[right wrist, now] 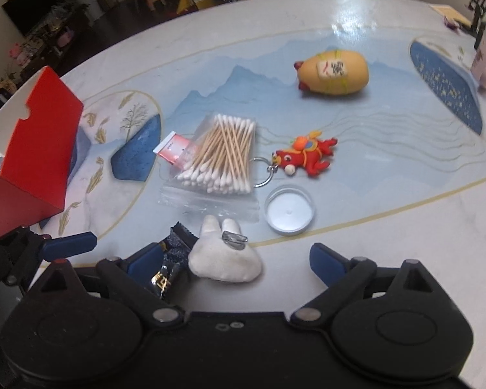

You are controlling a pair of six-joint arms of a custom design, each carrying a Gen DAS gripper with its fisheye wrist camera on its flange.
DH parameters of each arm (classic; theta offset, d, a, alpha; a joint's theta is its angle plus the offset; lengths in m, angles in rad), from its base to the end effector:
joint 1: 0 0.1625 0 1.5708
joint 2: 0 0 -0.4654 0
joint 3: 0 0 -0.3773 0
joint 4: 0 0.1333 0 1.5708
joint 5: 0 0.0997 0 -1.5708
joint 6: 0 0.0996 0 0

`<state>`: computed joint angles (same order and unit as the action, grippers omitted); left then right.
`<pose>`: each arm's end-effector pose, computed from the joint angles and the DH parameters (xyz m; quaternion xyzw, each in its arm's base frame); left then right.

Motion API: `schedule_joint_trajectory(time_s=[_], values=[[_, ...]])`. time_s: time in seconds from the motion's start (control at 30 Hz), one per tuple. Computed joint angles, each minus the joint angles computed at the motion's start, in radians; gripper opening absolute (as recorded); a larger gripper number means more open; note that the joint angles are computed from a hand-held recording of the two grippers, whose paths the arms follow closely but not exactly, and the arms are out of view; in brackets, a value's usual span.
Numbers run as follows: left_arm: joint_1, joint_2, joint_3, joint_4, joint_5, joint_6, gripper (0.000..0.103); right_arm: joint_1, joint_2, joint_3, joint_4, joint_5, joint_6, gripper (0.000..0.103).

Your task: Organize objects

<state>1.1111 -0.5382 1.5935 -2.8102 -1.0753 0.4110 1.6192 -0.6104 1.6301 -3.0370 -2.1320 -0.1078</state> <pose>-0.1485 -0.7072 0.0049 0.3867 0.8848 -0.0950 0.2419 0.1143 -0.7005 0.0748 0.0120 -0.9390 0.2046 0.2763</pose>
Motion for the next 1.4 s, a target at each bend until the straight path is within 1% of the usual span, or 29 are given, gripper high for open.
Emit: schedule_joint_trajectory(time_s=[0.1,0.17,0.2,0.27,0.33,0.4,0.47,0.5,0.53,0.57,0.63,0.8,0.87,1.13,1.33,1.37,1.4], values=[[0.002,0.011,-0.012,-0.001,0.004,0.006,0.103,-0.002,0.007,-0.015,0.023,-0.003,0.036,0.093],[0.004,0.017,-0.015,-0.007,0.006,0.01,0.103,-0.003,0.01,-0.021,0.038,-0.001,0.055,0.087],[0.005,0.018,-0.013,-0.013,0.001,0.016,0.103,-0.003,0.012,-0.023,0.043,0.002,0.065,0.086],[0.006,0.02,-0.011,-0.023,-0.004,0.032,0.102,-0.007,0.01,-0.025,0.058,0.017,0.087,0.08],[0.006,0.02,-0.005,-0.039,-0.012,0.049,0.1,-0.01,0.008,-0.025,0.064,0.028,0.102,0.078],[0.009,0.017,-0.007,-0.03,-0.031,0.048,0.094,-0.013,0.005,-0.022,0.063,0.04,0.112,0.074],[0.013,0.016,-0.012,-0.016,-0.043,0.039,0.077,-0.018,0.0,-0.017,0.06,0.058,0.124,0.067],[0.013,0.017,-0.015,-0.009,-0.043,0.035,0.072,-0.02,-0.002,-0.015,0.058,0.066,0.13,0.065],[0.014,0.017,-0.017,-0.002,-0.045,0.033,0.061,-0.022,-0.005,-0.013,0.058,0.072,0.139,0.06],[0.016,0.016,-0.018,0.006,-0.052,0.032,0.056,-0.024,-0.007,-0.01,0.058,0.077,0.15,0.056],[0.016,0.013,-0.013,-0.002,-0.061,0.04,0.054,-0.028,-0.013,-0.003,0.055,0.085,0.164,0.051],[0.013,0.005,0.0,-0.021,-0.065,0.059,0.052,-0.03,-0.033,0.028,0.028,0.099,0.171,0.049],[0.014,-0.004,0.005,-0.018,-0.074,0.051,0.051,-0.028,-0.047,0.047,0.009,0.117,0.17,0.049],[0.022,-0.059,0.048,-0.039,-0.105,0.002,0.051,-0.006,-0.106,0.118,-0.044,0.133,0.125,0.049],[0.027,-0.11,0.082,-0.057,-0.131,-0.025,0.048,0.015,-0.132,0.151,-0.039,0.127,0.102,0.049],[0.03,-0.119,0.087,-0.057,-0.139,-0.031,0.033,0.019,-0.136,0.157,-0.038,0.128,0.099,0.049],[0.032,-0.13,0.089,-0.047,-0.145,-0.043,0.025,0.023,-0.14,0.162,-0.038,0.125,0.095,0.049]])
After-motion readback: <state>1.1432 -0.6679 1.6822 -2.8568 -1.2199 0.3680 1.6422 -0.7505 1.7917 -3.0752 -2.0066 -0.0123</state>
